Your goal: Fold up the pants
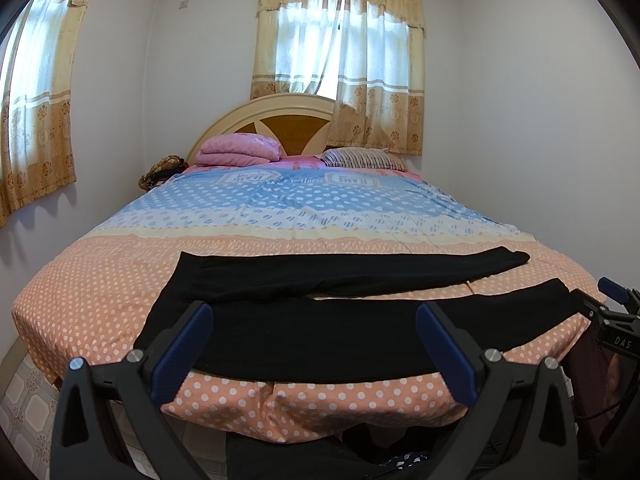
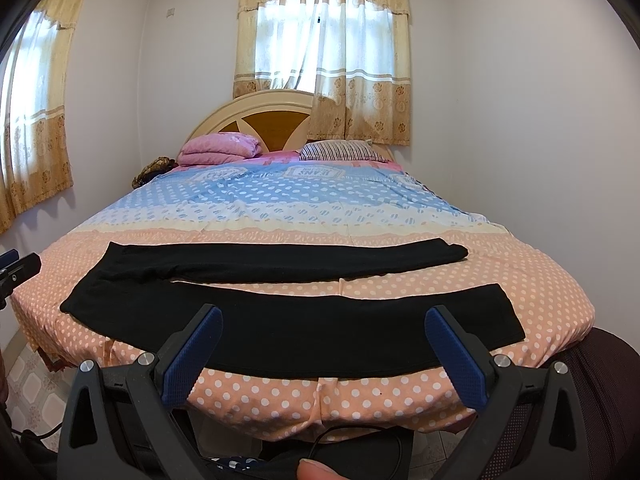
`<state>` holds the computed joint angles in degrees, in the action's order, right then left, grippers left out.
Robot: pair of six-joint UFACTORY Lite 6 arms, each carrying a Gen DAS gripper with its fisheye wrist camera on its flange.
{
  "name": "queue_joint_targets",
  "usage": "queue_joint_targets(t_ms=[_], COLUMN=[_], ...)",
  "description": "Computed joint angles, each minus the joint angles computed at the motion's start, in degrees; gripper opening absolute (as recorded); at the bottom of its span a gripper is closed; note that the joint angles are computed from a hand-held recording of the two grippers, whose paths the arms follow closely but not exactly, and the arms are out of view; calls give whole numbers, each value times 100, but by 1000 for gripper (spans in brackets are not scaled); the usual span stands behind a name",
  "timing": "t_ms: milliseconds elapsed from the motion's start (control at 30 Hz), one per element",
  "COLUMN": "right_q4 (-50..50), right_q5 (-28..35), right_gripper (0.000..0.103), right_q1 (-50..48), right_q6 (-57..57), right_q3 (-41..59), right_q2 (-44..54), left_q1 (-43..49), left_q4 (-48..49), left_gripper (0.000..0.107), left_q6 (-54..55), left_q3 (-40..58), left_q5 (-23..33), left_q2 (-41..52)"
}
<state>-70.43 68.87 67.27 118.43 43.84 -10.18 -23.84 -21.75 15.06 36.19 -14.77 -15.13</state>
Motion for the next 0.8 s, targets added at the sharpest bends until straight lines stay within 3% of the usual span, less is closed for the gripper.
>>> queue_joint_targets(t_ms=[400, 800], right_q4=[-48, -643], right_q5=[-441, -1867], right_gripper=[102, 102], right_q1=[-374, -1594], right_q6=[74, 379], right_q3=[-191, -697], right_q2=[80, 522], left_q1=[-34, 643], left_q4=[130, 940], left_gripper=[103, 103], left_q6=[-159, -666], left_q3=[135, 1127], left_q5=[-125, -238], left_q2=[519, 2215])
